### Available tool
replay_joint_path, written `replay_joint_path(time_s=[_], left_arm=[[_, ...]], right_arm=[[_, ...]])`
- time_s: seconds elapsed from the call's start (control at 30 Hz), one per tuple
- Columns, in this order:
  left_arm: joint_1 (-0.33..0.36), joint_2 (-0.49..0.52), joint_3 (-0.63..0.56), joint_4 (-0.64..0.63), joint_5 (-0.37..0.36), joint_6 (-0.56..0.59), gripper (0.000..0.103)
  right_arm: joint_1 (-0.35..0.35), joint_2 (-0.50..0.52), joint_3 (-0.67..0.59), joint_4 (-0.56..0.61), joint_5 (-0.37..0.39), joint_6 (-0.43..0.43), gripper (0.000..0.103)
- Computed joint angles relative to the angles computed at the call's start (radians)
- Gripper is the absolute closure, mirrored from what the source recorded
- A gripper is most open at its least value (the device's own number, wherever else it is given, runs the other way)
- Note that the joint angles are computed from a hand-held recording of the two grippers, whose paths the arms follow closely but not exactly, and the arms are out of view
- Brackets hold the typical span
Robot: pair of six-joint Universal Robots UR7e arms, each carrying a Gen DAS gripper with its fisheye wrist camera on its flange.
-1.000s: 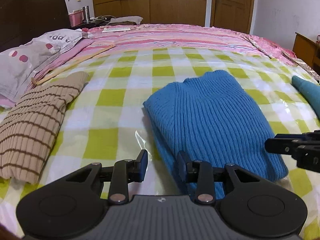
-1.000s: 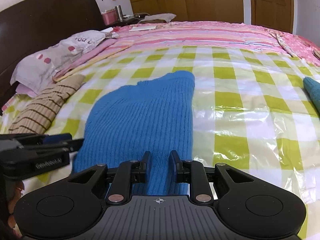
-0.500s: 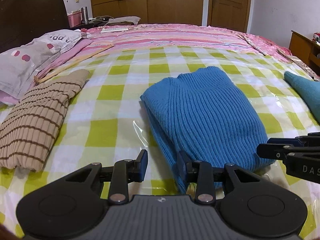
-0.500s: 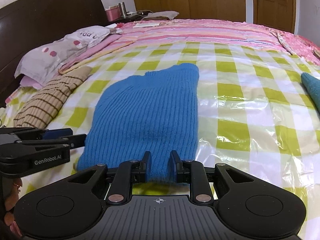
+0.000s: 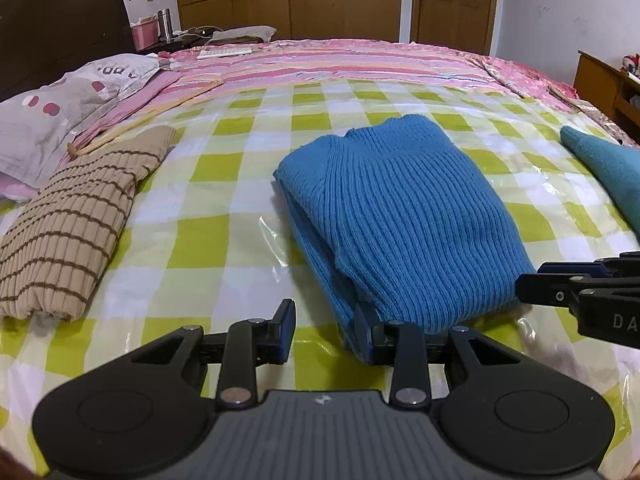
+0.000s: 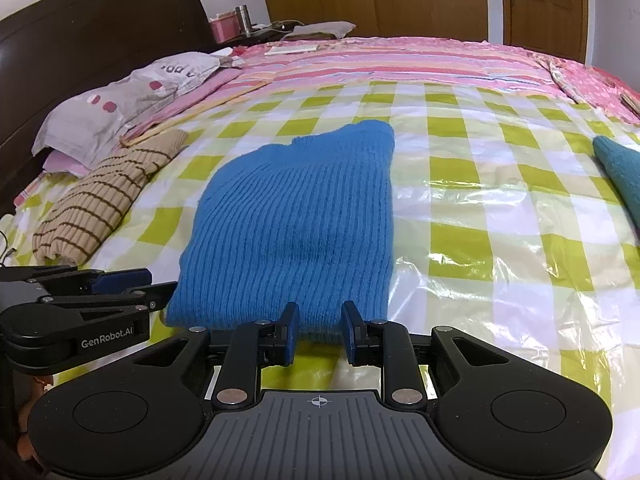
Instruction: Fold small clothes
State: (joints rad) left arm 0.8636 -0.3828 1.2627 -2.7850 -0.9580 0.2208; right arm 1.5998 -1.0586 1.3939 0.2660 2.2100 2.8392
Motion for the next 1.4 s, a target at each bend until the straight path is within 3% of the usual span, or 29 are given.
replay_joint_path(time_s=[1.4], left_arm=[[-0.029,-0.076,0.172,0.015,-0.034,-0.047,0.062]], right_arm=[[0.013,-0.06,0.156,-0.033,0.038,0.111,0.071]])
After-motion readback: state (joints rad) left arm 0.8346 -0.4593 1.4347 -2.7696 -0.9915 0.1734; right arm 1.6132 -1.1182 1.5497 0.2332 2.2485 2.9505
